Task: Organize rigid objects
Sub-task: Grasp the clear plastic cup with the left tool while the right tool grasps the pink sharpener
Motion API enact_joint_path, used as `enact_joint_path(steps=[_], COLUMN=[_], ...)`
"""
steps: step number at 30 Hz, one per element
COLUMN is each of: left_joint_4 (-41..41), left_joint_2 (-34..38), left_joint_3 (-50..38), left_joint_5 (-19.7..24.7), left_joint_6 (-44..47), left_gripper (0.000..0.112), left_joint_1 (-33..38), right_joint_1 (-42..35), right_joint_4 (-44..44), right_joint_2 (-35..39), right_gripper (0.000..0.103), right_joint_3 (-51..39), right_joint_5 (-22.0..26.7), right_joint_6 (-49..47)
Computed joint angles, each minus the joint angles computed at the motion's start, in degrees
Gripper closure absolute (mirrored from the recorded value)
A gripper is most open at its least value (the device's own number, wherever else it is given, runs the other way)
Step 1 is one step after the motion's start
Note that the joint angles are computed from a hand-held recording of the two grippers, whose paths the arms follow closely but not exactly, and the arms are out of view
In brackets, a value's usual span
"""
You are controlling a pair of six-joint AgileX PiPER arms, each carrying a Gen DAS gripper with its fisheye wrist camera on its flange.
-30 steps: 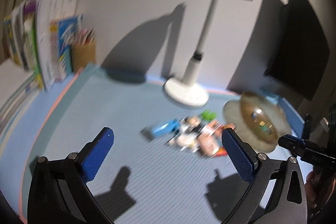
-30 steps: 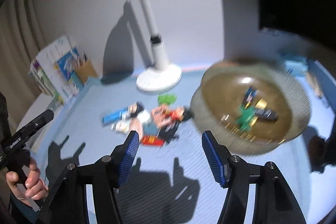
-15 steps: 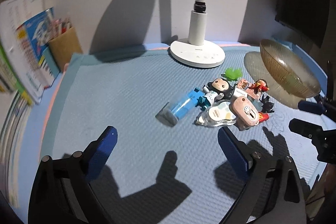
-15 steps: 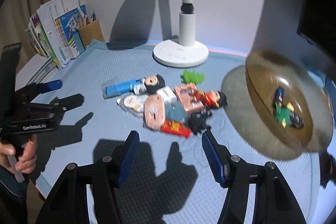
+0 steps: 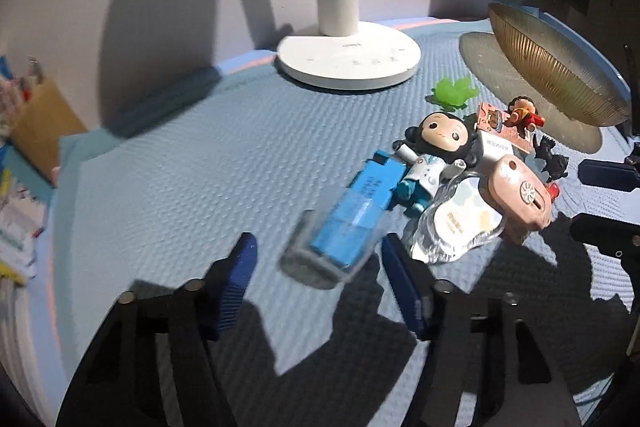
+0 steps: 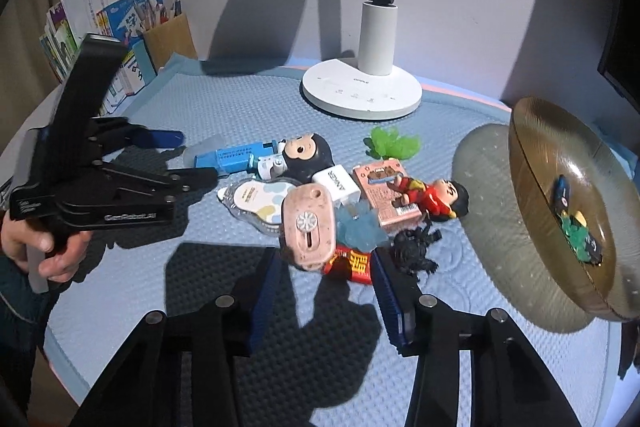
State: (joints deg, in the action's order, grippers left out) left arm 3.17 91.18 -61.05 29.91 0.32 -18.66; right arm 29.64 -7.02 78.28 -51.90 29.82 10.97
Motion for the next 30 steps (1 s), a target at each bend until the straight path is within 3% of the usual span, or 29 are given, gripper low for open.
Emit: enact_joint_path(steps=[2, 8, 10, 13, 19, 21, 25, 28, 30], left_joint_4=[-4.5, -4.5, 0.5, -0.4, -11.0, -10.6, 0.7, 7.8, 8.4], left_joint_2=[1.5, -1.5, -3.3, -7.3, -15.3, -16.0, -17.2, -16.4, -16.0], left_joint_3=[-1.2, 0.6, 1.4, 4.4, 13.6, 15.8, 17.7, 17.0, 16.9], left_joint_5=[0.6, 3.2, 6.7, 9.0, 4.8, 2.3, -0.8, -0.3, -0.5], left_joint_6=[4.6, 3.3, -2.4, -1.9, 3.3, -0.5, -17.2, -26.2, -27.6], left_gripper=[0.072, 0.077, 0.077, 0.078, 0.078, 0.078, 0.078, 0.078, 0.078], left_joint_1=[0.6, 1.2, 1.2, 3.3, 6.2, 3.7, -5.8, -11.5, -13.4], right_joint_1=[0.0, 1.1, 3.1, 6.7, 10.6, 10.3, 6.8, 5.1, 4.7], right_joint_4=[-0.4, -1.2, -7.6, -18.5, -31.1, -30.9, -21.4, -13.1, -9.1], right_joint_2=[1.7, 6.7, 8.1, 9.2, 10.3, 9.4, 3.5, -3.0, -6.6], right_gripper=[0.058, 0.058, 0.058, 0.058, 0.065, 0.068, 0.069, 0.069, 0.069], right_joint_3=[-1.2, -4.2, -4.9, -5.5, -5.2, -4.0, 1.9, 6.2, 8.5], right_joint_5=[0.0, -0.3, 0.3, 1.7, 4.5, 3.6, -1.4, -0.9, 0.0], right_joint_6=[0.3, 1.7, 8.3, 18.8, 31.5, 31.3, 21.6, 12.8, 8.6])
